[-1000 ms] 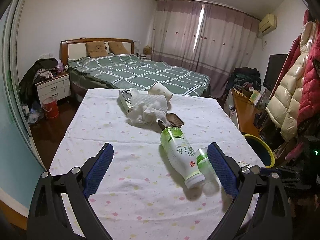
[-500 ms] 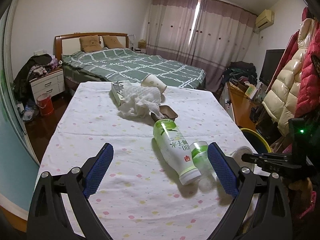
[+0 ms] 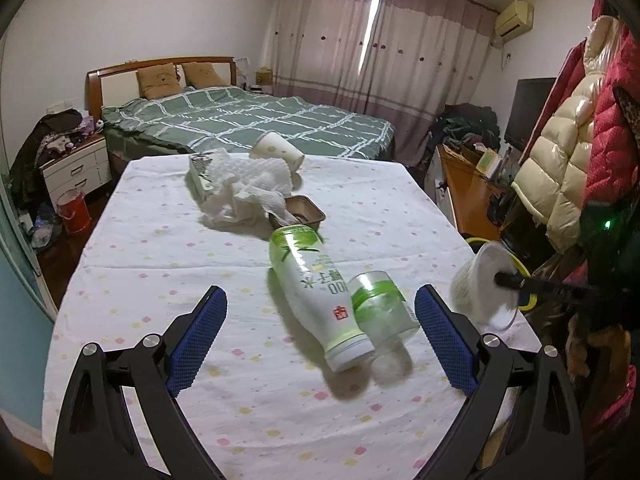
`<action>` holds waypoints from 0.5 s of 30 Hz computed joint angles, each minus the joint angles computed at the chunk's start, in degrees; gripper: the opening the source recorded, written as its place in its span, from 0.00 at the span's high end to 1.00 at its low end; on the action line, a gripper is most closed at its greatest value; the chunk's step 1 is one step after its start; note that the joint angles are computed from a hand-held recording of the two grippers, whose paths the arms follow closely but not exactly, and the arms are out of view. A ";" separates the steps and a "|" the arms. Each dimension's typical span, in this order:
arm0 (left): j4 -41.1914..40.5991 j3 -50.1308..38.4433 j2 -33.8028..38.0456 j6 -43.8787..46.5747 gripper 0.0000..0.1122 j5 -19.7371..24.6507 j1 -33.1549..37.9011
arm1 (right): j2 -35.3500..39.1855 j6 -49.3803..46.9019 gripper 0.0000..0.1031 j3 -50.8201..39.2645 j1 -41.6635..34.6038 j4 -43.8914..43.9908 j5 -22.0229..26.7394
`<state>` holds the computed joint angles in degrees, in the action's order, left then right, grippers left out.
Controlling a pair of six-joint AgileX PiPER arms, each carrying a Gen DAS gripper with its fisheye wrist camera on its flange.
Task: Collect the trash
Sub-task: 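Grasp the white paper bowl rim with the right gripper, drop it in bin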
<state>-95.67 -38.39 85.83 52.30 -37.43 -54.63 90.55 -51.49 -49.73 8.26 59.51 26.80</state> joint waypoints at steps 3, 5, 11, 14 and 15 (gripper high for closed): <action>1.45 -1.36 2.05 -0.72 0.17 2.52 1.48 | -0.06 -1.50 0.95 -0.40 -5.47 1.55 1.24; 1.54 -2.32 3.07 -0.09 0.17 3.41 1.87 | 0.71 -2.28 0.95 -1.06 -10.08 2.54 1.99; 0.56 -6.15 6.62 3.27 0.17 6.25 3.14 | 7.59 1.36 0.95 -5.96 -19.53 -1.11 0.24; -0.75 -8.06 8.23 5.23 0.17 6.79 3.23 | 12.39 4.91 0.95 -9.25 -21.75 -4.56 -1.25; -1.30 -8.84 8.89 6.02 0.17 6.99 3.28 | 14.44 6.90 0.95 -10.84 -22.38 -6.52 -1.77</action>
<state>-96.97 -47.23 94.72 58.32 -30.44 -51.35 104.99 -44.59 -60.57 -14.12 52.98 25.03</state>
